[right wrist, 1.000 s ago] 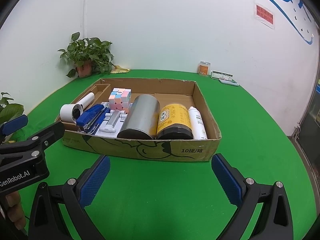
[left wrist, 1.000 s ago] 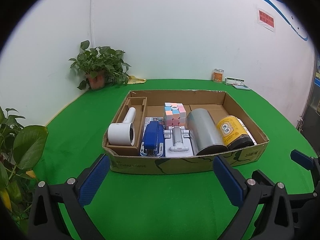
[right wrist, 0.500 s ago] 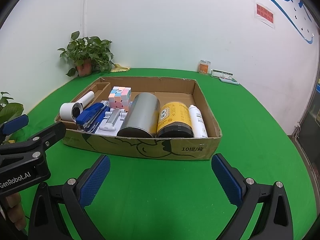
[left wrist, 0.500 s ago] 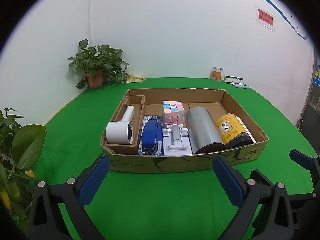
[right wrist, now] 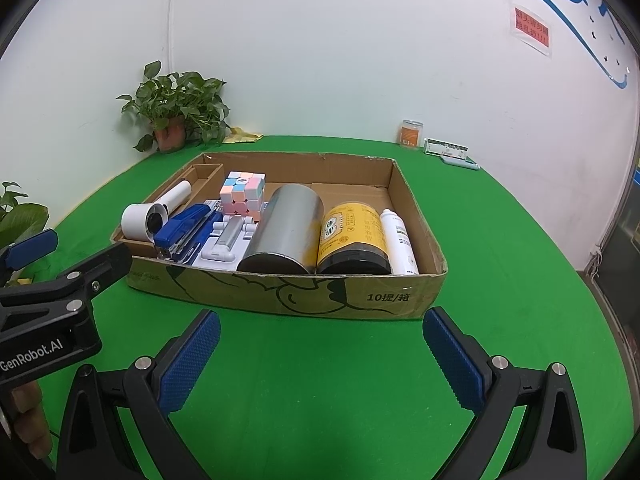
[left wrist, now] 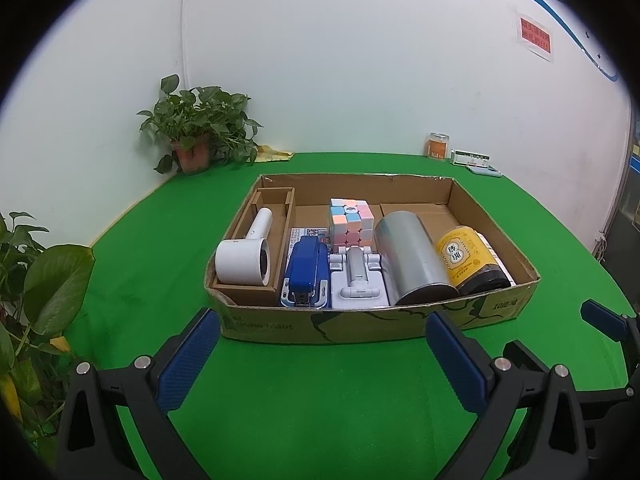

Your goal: Organize rigid objects

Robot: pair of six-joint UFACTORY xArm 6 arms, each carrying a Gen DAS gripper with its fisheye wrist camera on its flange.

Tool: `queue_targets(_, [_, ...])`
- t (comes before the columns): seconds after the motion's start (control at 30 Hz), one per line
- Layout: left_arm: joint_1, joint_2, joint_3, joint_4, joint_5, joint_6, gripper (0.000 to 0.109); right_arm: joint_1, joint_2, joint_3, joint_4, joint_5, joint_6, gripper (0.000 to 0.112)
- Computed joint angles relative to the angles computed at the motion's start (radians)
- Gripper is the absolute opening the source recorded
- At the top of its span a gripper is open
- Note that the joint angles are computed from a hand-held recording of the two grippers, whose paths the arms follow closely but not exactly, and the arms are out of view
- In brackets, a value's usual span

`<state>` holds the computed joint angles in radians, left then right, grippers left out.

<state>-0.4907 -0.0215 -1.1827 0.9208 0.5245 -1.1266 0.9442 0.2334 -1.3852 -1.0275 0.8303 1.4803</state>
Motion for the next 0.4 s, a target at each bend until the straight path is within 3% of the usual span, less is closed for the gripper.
queue_targets(0.4, [0.005, -0.002, 0.011, 0.031, -0.021, -0.006, 0.102, -0.002, 0.007, -0.007, 0.001, -0.001, -0.002, 0.102])
